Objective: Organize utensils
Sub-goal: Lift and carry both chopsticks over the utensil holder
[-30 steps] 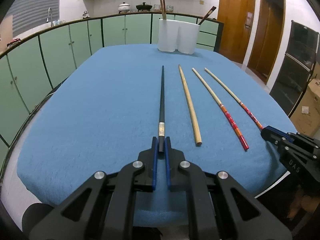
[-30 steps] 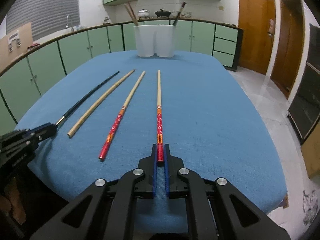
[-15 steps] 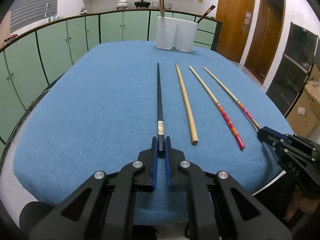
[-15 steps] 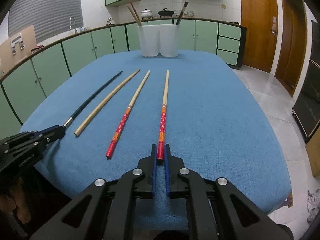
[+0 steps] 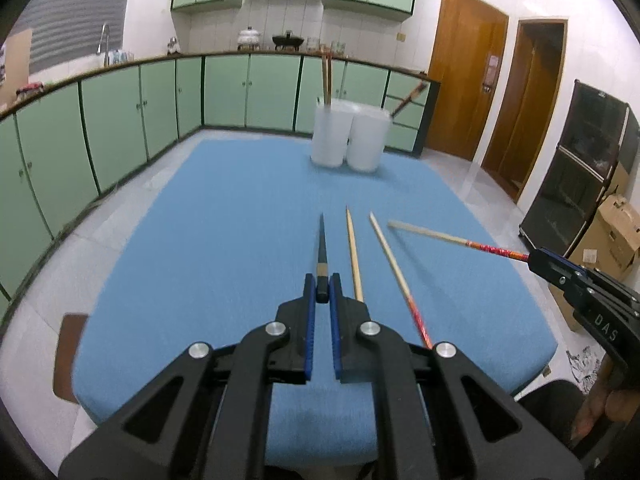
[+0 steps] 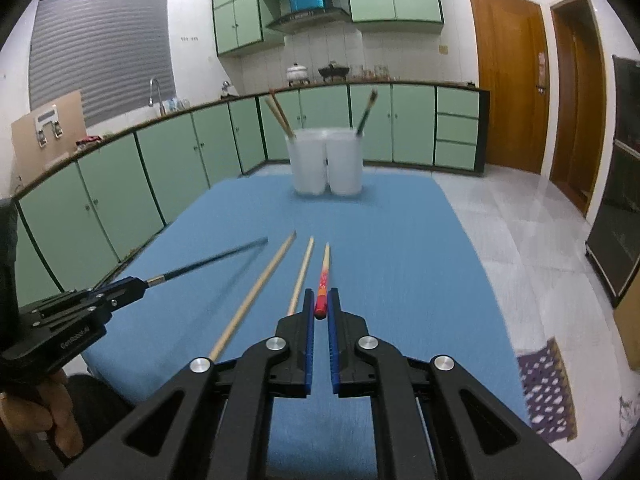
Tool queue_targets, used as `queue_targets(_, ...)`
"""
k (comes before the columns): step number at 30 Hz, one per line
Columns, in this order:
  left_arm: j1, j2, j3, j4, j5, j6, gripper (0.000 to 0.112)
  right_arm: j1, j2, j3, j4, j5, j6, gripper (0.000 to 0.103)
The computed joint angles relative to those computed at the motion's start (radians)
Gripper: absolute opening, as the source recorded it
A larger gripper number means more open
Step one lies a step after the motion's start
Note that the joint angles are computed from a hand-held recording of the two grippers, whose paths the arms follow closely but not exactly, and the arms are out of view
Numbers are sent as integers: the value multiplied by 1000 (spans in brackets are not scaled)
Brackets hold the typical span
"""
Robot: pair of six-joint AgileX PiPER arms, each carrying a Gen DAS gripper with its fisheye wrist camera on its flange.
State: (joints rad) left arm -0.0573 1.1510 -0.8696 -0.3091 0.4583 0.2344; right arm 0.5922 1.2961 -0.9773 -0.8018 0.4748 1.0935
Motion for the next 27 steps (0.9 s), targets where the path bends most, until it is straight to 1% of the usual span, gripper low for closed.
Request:
queue_targets(2, 5, 12, -48, -2, 21, 12, 6, -9, 16, -53, 33, 15, -62, 6)
queue_targets(4, 14, 41, -110, -9, 60, 22, 6, -26, 35, -110, 90, 26, -147, 6)
queue_targets(6, 15, 68, -161, 2, 83, 17, 6, -65, 62, -179, 212, 30, -287, 6)
queue_targets(9, 13, 98, -238, 25, 115, 8, 6, -104, 105, -269, 331, 53, -436, 6)
queue_targets(10, 13, 103, -257, 30, 123, 8, 6, -121, 132, -321, 383, 73, -507, 6)
queue_targets(15, 17, 167, -402, 31, 177, 12, 6, -168, 239, -508, 534, 153, -715, 6)
queue_targets(21, 20, 265, -549, 25, 234, 20, 6, -203, 365, -726, 631, 243, -865, 6)
queue_targets(27, 28, 353, -672, 12, 284, 40, 6, -233, 490, -951, 718, 356, -958, 6)
